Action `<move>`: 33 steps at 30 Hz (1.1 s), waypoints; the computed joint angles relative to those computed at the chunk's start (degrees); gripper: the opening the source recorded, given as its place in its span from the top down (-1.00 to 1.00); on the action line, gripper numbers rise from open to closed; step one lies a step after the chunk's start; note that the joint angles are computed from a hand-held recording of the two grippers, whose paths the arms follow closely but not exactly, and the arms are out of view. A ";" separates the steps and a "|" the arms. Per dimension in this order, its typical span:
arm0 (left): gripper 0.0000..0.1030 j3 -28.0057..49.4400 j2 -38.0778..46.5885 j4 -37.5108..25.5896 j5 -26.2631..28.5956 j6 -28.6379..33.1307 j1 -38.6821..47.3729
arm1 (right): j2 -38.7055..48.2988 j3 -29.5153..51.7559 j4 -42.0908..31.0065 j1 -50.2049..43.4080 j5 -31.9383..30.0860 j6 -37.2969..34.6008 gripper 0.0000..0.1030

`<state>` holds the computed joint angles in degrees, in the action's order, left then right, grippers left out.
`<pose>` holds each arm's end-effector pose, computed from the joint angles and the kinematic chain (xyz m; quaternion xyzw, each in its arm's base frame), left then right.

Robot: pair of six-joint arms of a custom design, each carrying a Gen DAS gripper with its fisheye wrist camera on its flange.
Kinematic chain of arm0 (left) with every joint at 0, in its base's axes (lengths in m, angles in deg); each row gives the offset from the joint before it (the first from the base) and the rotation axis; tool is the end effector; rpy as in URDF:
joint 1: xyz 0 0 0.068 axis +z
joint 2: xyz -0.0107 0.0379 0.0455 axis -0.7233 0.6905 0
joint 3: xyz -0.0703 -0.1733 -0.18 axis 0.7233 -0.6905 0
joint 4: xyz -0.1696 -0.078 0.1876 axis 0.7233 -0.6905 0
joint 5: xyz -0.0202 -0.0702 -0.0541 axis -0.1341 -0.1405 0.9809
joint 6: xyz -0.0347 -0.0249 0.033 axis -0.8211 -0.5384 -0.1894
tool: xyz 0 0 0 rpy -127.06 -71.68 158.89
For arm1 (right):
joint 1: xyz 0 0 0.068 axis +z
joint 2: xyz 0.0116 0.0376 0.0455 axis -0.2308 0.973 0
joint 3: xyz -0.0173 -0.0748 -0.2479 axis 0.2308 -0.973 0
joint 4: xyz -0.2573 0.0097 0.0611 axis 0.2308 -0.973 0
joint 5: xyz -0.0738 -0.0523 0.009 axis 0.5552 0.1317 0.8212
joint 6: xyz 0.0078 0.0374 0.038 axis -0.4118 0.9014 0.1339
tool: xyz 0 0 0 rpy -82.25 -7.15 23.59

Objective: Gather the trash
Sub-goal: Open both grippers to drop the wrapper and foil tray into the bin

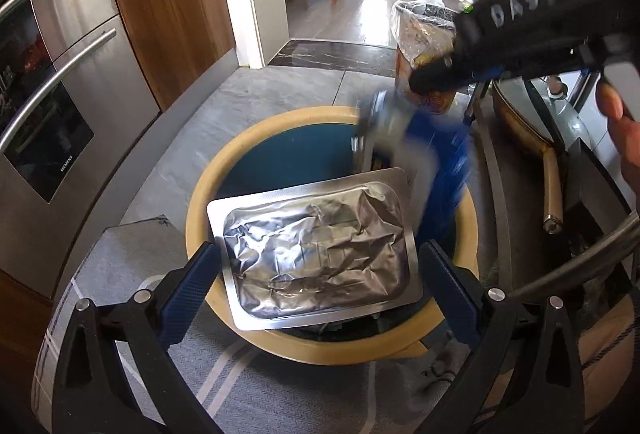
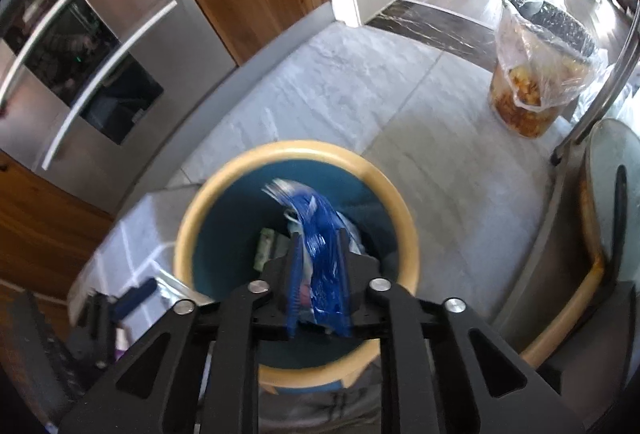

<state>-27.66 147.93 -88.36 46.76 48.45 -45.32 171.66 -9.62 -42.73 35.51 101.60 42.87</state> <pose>0.2902 -0.0148 0.0857 0.5434 0.7752 -0.1619 0.2785 0.1989 0.2048 0.1929 0.3739 0.8967 0.0163 0.2363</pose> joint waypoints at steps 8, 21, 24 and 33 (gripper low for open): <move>-0.90 0.88 0.30 -0.17 0.17 -2.03 0.53 | -0.57 0.91 -0.18 0.25 1.93 -0.51 0.31; -0.90 1.99 -0.47 -2.16 3.68 -5.29 1.51 | -2.41 -1.39 3.16 -0.11 0.07 -1.06 0.30; -0.90 1.94 -0.54 -1.90 4.62 -4.45 1.71 | -5.00 -6.37 13.30 -1.05 -4.19 -4.36 0.53; -0.89 3.47 1.33 -3.60 4.48 -0.85 1.73 | -3.95 -8.50 26.82 -2.10 -13.32 -14.45 0.86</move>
<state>-24.19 149.26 -91.96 51.24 47.60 -43.59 167.71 -18.12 -15.92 33.41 88.28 28.43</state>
